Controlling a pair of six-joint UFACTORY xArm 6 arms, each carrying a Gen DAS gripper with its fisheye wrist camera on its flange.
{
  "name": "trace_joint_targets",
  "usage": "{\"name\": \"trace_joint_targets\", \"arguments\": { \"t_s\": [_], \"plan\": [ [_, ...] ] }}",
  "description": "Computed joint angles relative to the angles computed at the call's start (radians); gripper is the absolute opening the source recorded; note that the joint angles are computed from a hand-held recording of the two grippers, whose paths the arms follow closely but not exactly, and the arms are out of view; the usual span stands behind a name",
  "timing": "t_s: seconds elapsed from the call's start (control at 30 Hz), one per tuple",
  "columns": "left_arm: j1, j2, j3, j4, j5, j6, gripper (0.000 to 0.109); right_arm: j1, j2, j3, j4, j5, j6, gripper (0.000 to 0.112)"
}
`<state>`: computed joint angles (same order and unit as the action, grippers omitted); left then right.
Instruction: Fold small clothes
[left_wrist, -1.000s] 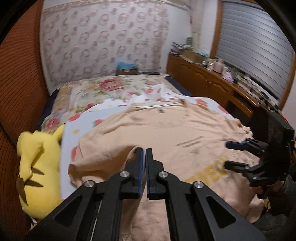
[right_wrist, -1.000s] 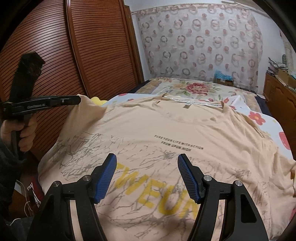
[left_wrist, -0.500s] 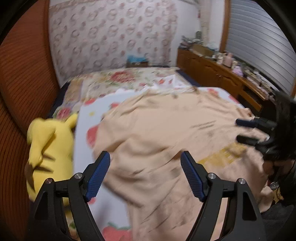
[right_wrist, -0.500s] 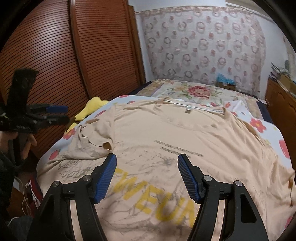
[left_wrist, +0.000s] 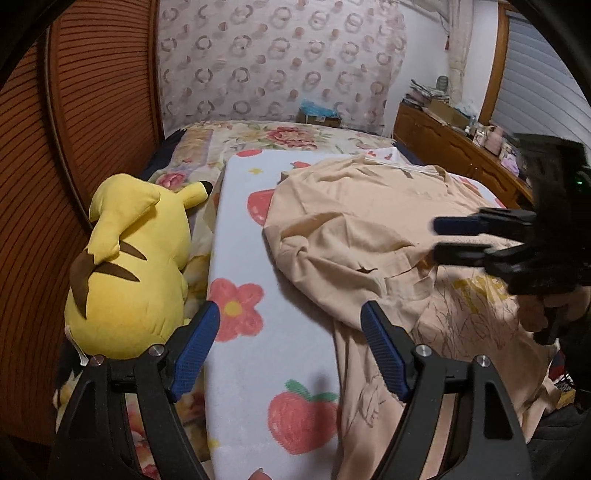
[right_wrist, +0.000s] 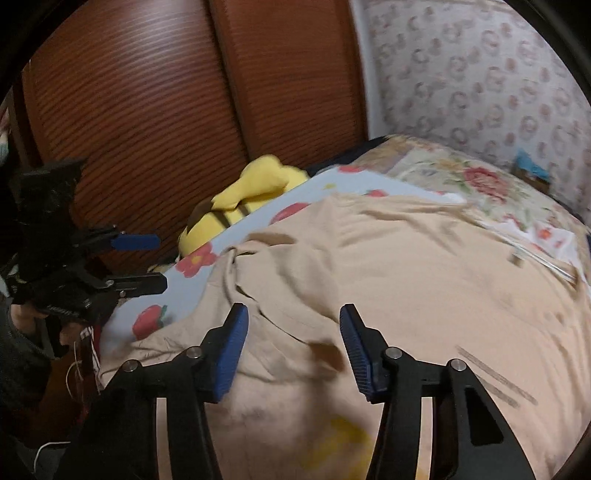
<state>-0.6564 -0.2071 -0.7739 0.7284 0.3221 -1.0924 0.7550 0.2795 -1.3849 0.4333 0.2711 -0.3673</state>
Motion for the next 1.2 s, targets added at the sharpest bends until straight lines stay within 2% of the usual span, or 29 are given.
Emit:
{"name": "trace_joint_targets", "arguments": {
  "t_s": [0.1,0.17,0.2,0.37,0.47,0.53,0.63,0.7,0.8,0.97,1.07,1.2],
  "plan": [
    [0.002,-0.004,0.007,0.015,0.0,-0.017,0.079,0.004,0.104,-0.129,-0.018,0.082,-0.008,0.053],
    [0.004,-0.01,0.015,0.018,-0.007,-0.023,0.079,0.002,0.172,-0.226,-0.014,0.153,-0.028,0.047],
    [0.006,-0.015,0.02,0.025,-0.011,-0.032,0.079,-0.001,0.219,-0.303,-0.043,0.194,-0.011,0.046],
    [0.014,-0.025,0.032,0.038,-0.017,-0.051,0.079,0.002,0.358,-0.505,-0.176,0.285,0.07,0.037],
    [0.014,-0.023,0.035,0.034,-0.018,-0.051,0.079,0.011,0.446,-0.643,-0.266,0.335,0.144,0.028],
    [0.012,-0.022,0.035,0.031,-0.015,-0.048,0.079,0.015,0.476,-0.694,-0.289,0.357,0.166,0.018],
    [0.012,-0.021,0.035,0.04,-0.019,-0.056,0.079,0.018,0.422,-0.609,-0.284,0.307,0.166,0.01],
    [0.016,-0.017,0.038,0.038,-0.03,-0.055,0.079,0.013,0.336,-0.482,-0.22,0.238,0.132,0.007],
    [0.016,-0.007,0.038,0.04,-0.034,-0.056,0.079,0.01,0.28,-0.402,-0.138,0.175,0.095,0.004],
    [0.012,0.004,0.029,0.041,-0.041,-0.057,0.079,0.002,0.265,-0.372,-0.184,0.15,0.14,0.003],
    [0.006,0.007,0.019,0.043,-0.034,-0.053,0.079,-0.01,0.23,-0.321,-0.203,0.096,0.161,0.003],
    [0.0,0.012,0.01,0.048,-0.038,-0.052,0.079,-0.047,0.163,-0.232,-0.316,0.029,0.282,0.003]
  ]
}}
